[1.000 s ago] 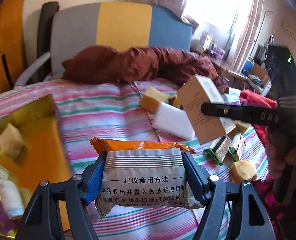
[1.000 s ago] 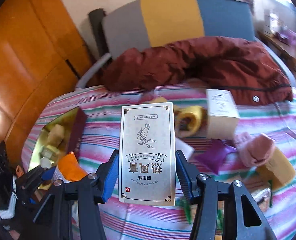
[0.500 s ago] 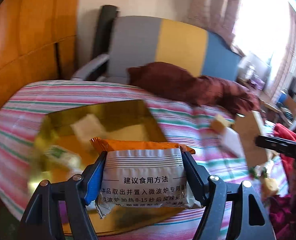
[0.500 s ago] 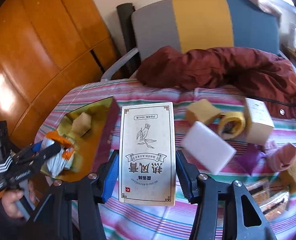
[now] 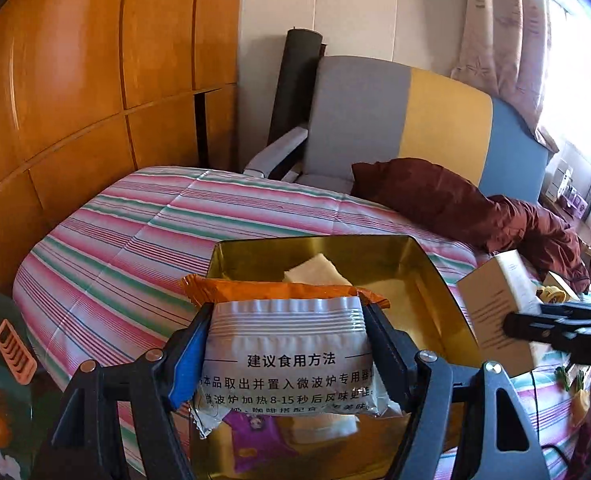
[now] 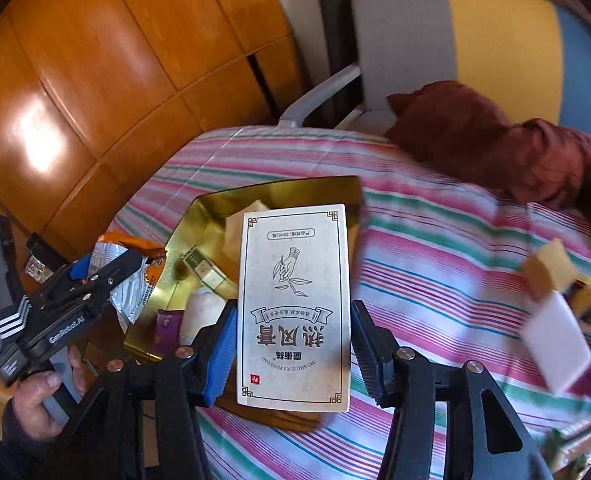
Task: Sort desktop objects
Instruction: 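Carry cream box and food packet into gold tray and open both tools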
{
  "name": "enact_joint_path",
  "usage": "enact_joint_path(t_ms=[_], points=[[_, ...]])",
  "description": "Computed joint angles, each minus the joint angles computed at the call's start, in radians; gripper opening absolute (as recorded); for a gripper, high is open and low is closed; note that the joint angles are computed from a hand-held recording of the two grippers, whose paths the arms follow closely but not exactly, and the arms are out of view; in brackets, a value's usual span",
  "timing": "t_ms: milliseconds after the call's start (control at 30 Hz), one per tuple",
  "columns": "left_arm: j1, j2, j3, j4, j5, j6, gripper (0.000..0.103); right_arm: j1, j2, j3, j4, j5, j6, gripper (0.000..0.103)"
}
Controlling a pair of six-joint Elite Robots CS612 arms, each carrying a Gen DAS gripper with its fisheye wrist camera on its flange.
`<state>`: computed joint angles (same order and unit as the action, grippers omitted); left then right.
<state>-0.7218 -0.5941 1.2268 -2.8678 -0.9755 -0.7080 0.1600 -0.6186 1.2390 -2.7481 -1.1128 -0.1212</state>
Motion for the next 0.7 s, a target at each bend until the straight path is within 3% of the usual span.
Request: enact_joint_path(t_ms=[433,700], points=[[0.041,0.030,-0.045,0.042,-0.035,-0.024,0.074,0.048,0.078,-0.151,0.125,-0.072,0.007,0.054],[0.079,0.085,-0.152,0.164,-0.065,-0.023,0.076,0.064,0.142,-0.278,0.151,-0.121,0.088,0.056]])
